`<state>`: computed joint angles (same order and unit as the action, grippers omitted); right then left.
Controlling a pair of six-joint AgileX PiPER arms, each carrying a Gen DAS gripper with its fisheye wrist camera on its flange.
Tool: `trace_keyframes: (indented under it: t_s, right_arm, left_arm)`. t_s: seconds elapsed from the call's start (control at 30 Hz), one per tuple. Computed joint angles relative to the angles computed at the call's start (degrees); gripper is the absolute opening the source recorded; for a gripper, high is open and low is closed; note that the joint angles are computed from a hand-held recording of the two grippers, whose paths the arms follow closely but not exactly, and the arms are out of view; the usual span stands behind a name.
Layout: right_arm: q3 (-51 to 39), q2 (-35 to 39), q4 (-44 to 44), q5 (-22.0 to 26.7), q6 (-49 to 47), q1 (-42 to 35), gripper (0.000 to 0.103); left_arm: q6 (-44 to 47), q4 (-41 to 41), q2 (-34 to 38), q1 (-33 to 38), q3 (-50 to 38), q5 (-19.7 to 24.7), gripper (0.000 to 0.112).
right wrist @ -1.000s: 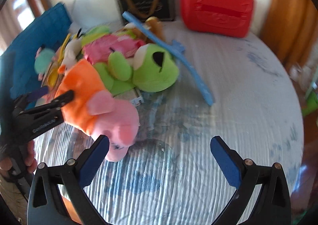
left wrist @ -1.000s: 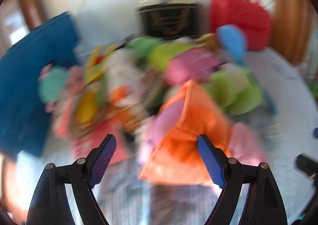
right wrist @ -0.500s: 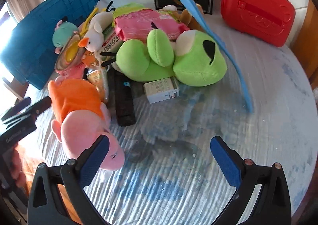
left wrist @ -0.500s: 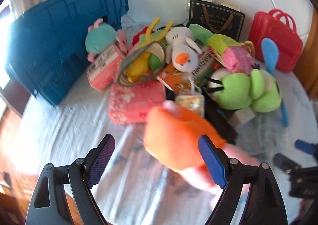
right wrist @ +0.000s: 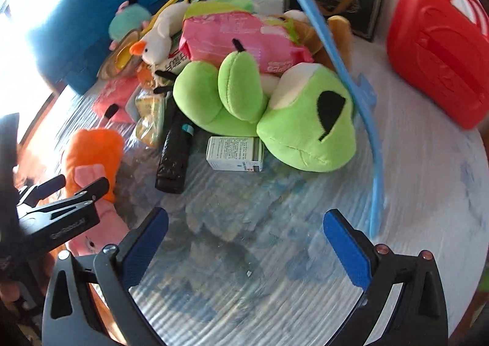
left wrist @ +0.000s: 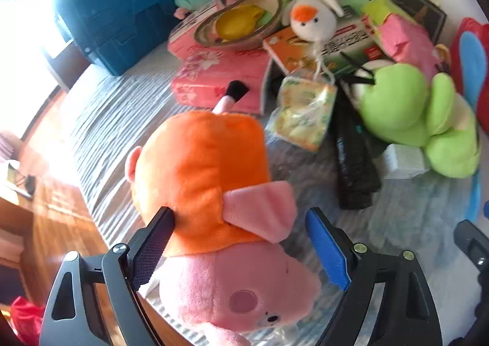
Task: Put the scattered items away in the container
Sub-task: 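Grasp the orange-pink pig plush with the left gripper while the right grasps the black bottle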
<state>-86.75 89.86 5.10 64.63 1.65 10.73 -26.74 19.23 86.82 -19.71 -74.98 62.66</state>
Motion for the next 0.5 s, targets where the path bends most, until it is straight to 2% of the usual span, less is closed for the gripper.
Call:
trace_keyframes:
  t_s: [0.13,0.2,0.23,0.27,0.33,0.4,0.43,0.5]
  right_arm:
    - [0.28,2.53,5.69,-2.47,-4.81,-1.08,0.102]
    - [-0.29,4.54,7.67,-3.92,-5.62,-0.50,0.089]
    - [-0.83,5.65,8.88,-4.25,-6.12,-0.19,0.078]
    - [-1.50,6.71,9.74,-4.49,-6.52,0.24,0.073]
    - [-3.35,8.96,10.11,-4.86,-6.96,1.70,0.071]
    - [-5.56,11.34,10.89,-5.41,-7.28,3.40,0.063]
    - [-6.83,12.54,10.87,-5.47,-7.17,4.30,0.054]
    - [-9.65,15.24,9.31,-5.47,-6.10,6.19,0.049]
  left_arm:
    - [-3.04,1.43,-0.01,1.34,1.50,-0.51,0.088]
    - [-3.68,1.59,0.18,2.20,1.97,-1.22,0.088]
    - [-3.95,1.76,0.43,2.48,2.07,-1.66,0.088]
    - [-4.58,2.14,0.67,2.72,2.40,-2.28,0.088]
    - [-5.70,2.89,0.88,3.09,3.32,-3.59,0.088]
    - [-5.76,3.03,0.73,3.84,3.98,-4.77,0.088]
    - [-5.32,2.78,0.66,4.39,4.23,-5.42,0.088]
    - [-4.15,1.62,0.38,5.35,4.65,-6.39,0.088]
